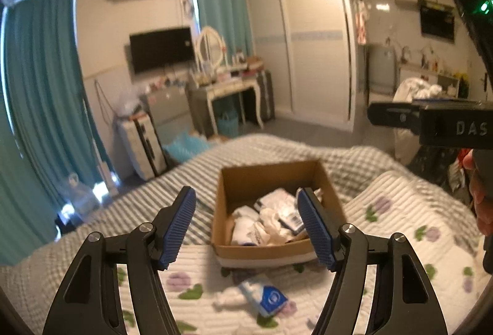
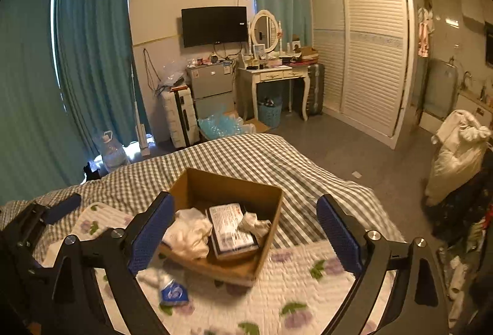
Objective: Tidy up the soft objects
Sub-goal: 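Move both tools back toward the items left on the quilt, then grasp the white-and-green pipe-cleaner toy with the right tool while the left tool grasps the white plastic piece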
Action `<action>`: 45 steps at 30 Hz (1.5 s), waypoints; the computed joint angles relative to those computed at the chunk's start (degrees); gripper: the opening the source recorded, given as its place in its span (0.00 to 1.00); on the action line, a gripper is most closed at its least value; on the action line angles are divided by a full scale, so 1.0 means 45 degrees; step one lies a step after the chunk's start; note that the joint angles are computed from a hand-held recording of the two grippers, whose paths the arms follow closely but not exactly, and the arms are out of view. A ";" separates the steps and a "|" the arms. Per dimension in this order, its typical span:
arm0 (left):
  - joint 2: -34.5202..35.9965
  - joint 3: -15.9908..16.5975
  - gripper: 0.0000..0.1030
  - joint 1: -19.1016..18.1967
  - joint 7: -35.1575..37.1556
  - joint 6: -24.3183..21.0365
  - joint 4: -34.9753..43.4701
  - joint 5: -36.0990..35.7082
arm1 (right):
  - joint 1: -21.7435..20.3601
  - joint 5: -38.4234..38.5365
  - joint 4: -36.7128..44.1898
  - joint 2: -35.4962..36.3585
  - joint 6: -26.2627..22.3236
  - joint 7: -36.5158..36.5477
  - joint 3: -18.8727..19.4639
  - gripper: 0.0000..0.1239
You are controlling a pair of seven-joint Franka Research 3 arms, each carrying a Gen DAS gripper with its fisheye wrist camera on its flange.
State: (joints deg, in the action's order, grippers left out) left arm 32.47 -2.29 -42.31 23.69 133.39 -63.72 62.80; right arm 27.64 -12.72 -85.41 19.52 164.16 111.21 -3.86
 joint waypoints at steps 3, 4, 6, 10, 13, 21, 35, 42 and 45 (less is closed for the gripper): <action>-0.1449 0.0090 0.83 -0.0448 -0.1341 -0.0451 -0.1701 0.1133 | -0.0036 0.0025 -0.1648 -0.1490 0.0269 -0.0075 0.0301 0.83; -0.1835 -0.0022 0.83 -0.0465 -0.1641 -0.0643 -0.2157 0.1386 | -0.0023 -0.0124 -0.2203 -0.1938 0.0467 0.0017 0.0381 0.83; -0.2552 -0.0313 0.84 -0.0311 -0.2220 -0.0677 -0.3136 0.1678 | 0.0084 -0.0979 -0.3171 -0.2661 0.0724 0.0605 0.0423 0.83; -0.3245 -0.0934 0.84 0.0174 -0.3141 -0.0938 -0.4463 0.1725 | -0.0059 -0.2650 -0.4453 -0.3178 0.0910 0.1807 0.0805 0.83; -0.3249 -0.1377 0.84 0.0837 -0.3726 -0.0479 -0.5148 0.1437 | -0.0237 -0.2789 -0.4834 -0.2817 0.0816 0.1957 0.1169 0.83; -0.2014 -0.1761 0.83 0.1560 -0.3799 0.0260 -0.5758 0.0191 | 0.0234 -0.2109 -0.4458 -0.0458 0.0287 0.1140 0.0894 0.83; -0.0620 -0.1414 0.83 0.1709 -0.2300 0.1833 -0.6012 -0.2307 | 0.0723 0.0665 -0.1934 0.2721 -0.2244 -0.1300 0.0662 0.72; -0.0575 -0.1238 0.83 0.1609 -0.1964 0.2195 -0.6059 -0.2818 | 0.1243 0.0349 -0.2803 0.2201 -0.1076 -0.0891 0.0031 0.53; -0.0700 -0.1061 0.83 0.1628 -0.2286 0.2670 -0.6170 -0.2597 | 0.1402 0.0217 -0.3196 0.1901 -0.0671 -0.0297 -0.0262 0.53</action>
